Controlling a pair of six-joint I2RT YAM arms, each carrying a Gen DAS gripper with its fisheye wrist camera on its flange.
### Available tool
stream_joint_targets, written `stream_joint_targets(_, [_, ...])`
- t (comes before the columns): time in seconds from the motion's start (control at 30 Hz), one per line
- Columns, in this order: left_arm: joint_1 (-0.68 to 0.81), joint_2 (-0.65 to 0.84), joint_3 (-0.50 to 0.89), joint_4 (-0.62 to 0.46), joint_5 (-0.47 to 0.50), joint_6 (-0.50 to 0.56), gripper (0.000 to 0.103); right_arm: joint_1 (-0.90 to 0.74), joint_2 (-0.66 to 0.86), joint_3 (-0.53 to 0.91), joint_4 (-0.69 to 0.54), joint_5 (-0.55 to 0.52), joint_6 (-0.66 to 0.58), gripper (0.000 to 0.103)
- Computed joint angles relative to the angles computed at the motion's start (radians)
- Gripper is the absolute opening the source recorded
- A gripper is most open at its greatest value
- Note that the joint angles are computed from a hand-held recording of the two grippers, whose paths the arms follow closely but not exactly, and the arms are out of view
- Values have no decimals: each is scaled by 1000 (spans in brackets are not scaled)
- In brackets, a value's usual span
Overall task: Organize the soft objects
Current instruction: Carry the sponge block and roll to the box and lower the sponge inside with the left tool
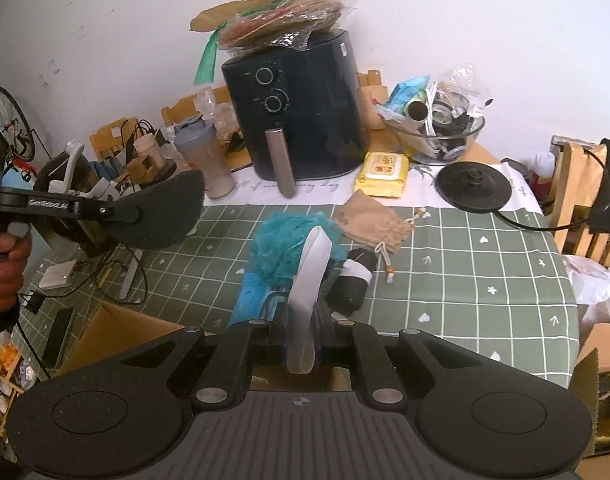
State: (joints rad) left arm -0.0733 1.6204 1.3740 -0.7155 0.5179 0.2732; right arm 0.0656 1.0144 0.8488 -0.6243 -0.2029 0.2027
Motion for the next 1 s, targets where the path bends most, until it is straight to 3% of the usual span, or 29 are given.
stream_joint_targets(0.27, [26,-136,-90,-10,7,-14,40,62,-1,15,-8,26,26,14])
stream_joint_targets(0.6, [76,-304,-182,-110,69,31,40,155,-67,-1,-66,87,95,14])
stream_joint_targets(1.0, [80,-463,-320,-176,56,77,40,262,-131,-2,-114,169,162,14])
